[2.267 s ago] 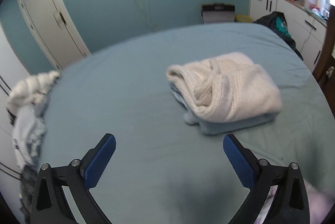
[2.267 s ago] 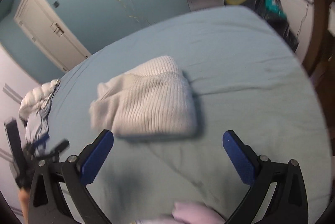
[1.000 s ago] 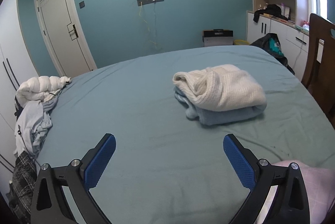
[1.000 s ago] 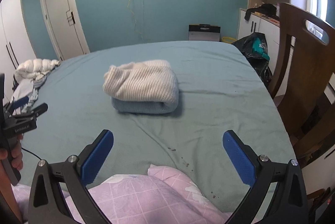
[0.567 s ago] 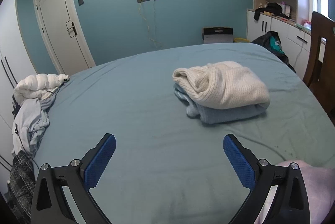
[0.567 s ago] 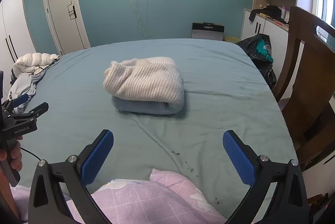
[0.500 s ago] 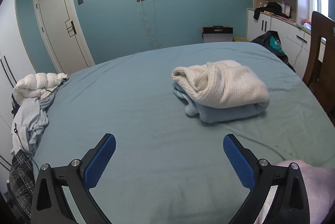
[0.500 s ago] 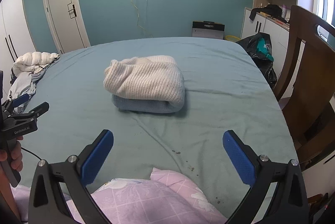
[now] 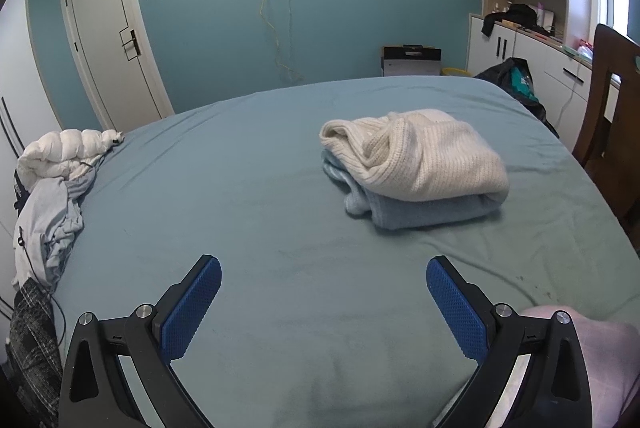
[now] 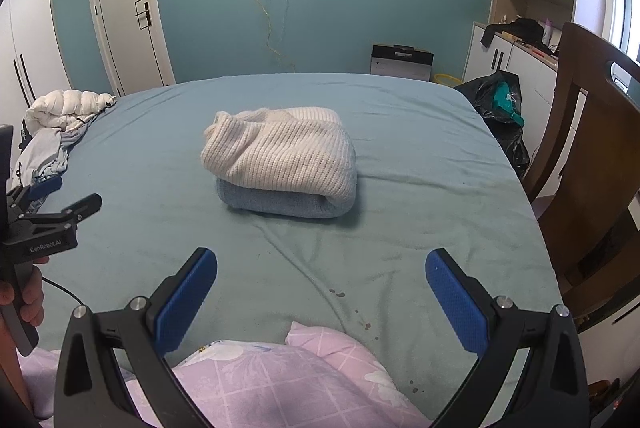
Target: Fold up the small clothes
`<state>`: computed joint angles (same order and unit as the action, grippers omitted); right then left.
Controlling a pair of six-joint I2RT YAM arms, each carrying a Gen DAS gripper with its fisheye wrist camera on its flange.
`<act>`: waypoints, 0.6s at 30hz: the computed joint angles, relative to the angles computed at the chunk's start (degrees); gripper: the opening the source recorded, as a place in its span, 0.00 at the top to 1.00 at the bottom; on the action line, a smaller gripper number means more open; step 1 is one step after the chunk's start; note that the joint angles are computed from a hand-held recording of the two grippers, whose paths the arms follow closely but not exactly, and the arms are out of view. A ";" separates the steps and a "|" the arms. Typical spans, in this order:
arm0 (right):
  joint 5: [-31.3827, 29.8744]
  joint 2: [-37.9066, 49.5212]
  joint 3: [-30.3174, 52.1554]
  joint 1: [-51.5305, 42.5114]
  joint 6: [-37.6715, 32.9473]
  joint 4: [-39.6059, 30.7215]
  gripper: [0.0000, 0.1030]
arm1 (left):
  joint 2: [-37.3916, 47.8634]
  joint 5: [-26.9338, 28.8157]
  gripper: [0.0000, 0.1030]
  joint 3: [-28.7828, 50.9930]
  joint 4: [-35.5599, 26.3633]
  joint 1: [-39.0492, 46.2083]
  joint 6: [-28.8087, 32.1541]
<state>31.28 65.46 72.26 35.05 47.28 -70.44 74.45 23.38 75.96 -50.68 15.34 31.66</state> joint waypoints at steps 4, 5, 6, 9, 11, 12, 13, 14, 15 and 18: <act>0.12 0.47 0.20 -0.01 -0.43 0.13 0.01 | 0.45 0.01 0.00 0.25 -0.86 -0.11 -0.04; 0.02 0.51 0.17 -0.01 -0.37 0.23 0.01 | 0.44 -0.22 0.00 0.19 -0.87 -0.20 -0.16; -0.13 0.46 0.07 -0.10 -0.40 0.42 0.01 | 0.41 -0.28 0.00 0.07 -0.78 -0.23 -0.26; -0.44 0.73 -0.11 -0.41 -0.69 0.75 0.01 | 0.59 -0.31 0.00 0.06 -0.93 -0.27 -0.38; -0.46 0.90 -0.35 -0.43 -0.51 0.94 0.01 | 0.68 -0.47 0.00 -0.06 -0.93 -0.40 -0.51; -0.64 0.93 -0.50 -0.46 -0.42 1.04 0.01 | 0.66 -0.70 0.00 -0.21 -0.85 -0.51 -0.65; -0.99 0.97 -0.65 -0.57 -0.33 1.21 0.01 | 0.68 -0.77 0.00 -0.30 -0.85 -0.60 -0.73; -1.19 0.85 -0.88 -0.69 -0.36 1.48 0.01 | 0.74 -0.62 0.00 -0.34 -0.95 -0.61 -0.71; -1.25 0.85 -0.97 -0.67 -0.18 1.55 0.01 | 0.85 -0.42 0.00 -0.26 -1.26 -0.65 -0.63; -1.21 1.19 -0.96 -0.42 0.18 1.47 0.01 | 0.99 -0.52 0.00 -0.16 -1.51 -0.94 -0.13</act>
<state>30.07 66.65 71.30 34.64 47.46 -68.97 75.44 22.86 75.79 -52.18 14.39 31.53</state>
